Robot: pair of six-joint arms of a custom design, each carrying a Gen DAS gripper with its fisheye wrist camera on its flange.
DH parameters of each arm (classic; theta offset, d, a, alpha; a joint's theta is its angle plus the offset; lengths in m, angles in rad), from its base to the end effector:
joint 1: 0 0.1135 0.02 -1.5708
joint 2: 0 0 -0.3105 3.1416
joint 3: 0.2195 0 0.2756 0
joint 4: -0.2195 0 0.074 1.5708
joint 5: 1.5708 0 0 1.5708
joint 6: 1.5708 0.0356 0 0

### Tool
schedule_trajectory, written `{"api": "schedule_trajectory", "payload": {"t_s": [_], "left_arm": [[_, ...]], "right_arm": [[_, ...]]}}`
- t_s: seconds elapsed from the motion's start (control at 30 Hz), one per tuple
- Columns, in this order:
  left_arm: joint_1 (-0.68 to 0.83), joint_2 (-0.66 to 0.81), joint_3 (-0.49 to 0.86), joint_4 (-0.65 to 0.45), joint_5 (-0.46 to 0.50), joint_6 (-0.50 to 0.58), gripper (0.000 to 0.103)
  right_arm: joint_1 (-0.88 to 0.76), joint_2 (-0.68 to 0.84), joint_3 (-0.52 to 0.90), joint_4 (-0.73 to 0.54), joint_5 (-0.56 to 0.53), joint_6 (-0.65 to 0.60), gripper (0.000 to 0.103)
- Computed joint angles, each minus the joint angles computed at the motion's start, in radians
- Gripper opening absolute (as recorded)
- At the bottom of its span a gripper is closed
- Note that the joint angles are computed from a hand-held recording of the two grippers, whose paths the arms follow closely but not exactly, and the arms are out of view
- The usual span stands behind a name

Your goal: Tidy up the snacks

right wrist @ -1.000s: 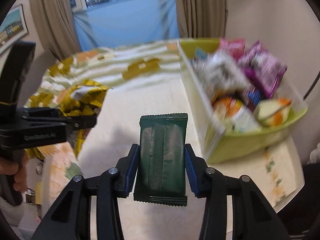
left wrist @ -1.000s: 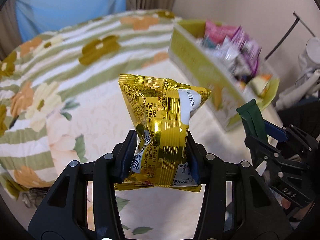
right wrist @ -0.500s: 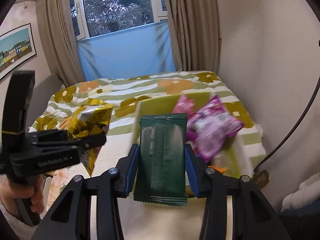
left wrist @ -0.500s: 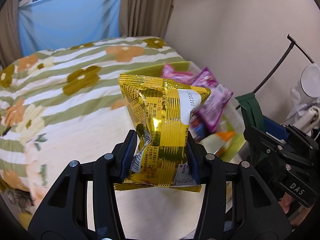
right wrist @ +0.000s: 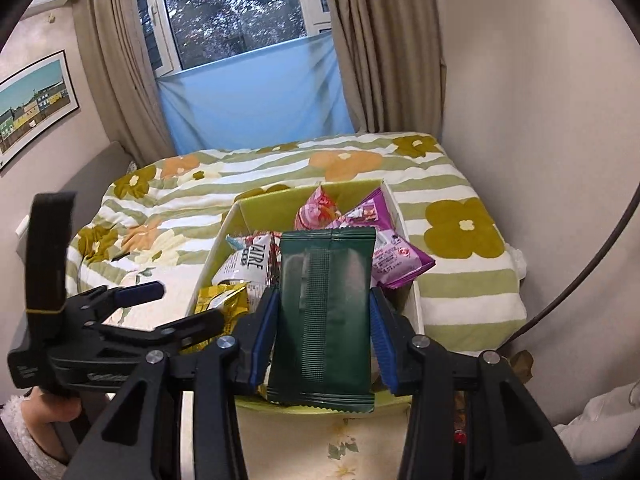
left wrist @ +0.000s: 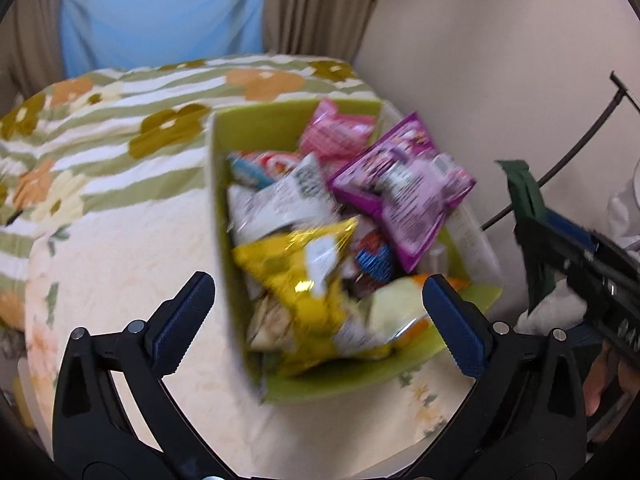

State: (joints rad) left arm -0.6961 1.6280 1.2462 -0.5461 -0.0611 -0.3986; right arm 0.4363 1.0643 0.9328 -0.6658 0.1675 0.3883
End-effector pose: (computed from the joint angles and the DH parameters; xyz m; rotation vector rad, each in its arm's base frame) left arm 0.2895 -0.2390 0.2913 0.3504 2.5125 -0.3734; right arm 0.2020 0.0876 0.3312 0.0241 2.3630 0.2038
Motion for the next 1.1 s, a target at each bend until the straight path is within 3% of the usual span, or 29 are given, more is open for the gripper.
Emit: {"api": "schedule_trajectory", "payload": {"t_s": [0.23, 0.43, 0.6, 0.63, 0.7, 0.73, 0.77, 1.1], "left_arm": [[0.038, -0.099, -0.106, -0.019, -0.028, -0.043, 0.103], [0.039, -0.128, -0.11, -0.051, -0.077, -0.09, 0.103], [0.038, -0.16, -0.124, -0.078, -0.12, -0.114, 0.103], [0.035, -0.167, -0.131, -0.081, -0.127, -0.12, 0.103], [0.028, -0.191, -0.154, -0.086, -0.143, -0.128, 0.103], [0.025, -0.197, -0.161, -0.088, -0.148, -0.132, 0.103], [0.021, -0.21, -0.174, -0.09, -0.155, -0.137, 0.103], [0.041, -0.343, -0.251, -0.1, -0.143, -0.098, 0.103]], "right_arm": [[-0.065, 0.045, 0.001, 0.036, -0.121, -0.054, 0.041], [-0.077, 0.148, 0.055, 0.069, -0.214, -0.106, 0.041], [-0.078, 0.209, 0.058, 0.096, -0.231, -0.094, 0.042], [-0.082, 0.217, 0.052, 0.105, -0.241, -0.089, 0.048], [-0.085, 0.215, 0.037, 0.112, -0.235, -0.072, 0.073], [-0.081, 0.2, 0.023, 0.114, -0.224, -0.058, 0.092], [-0.077, 0.185, 0.011, 0.113, -0.217, -0.047, 0.1], [0.028, 0.092, -0.012, 0.016, -0.066, 0.066, 0.101]]}}
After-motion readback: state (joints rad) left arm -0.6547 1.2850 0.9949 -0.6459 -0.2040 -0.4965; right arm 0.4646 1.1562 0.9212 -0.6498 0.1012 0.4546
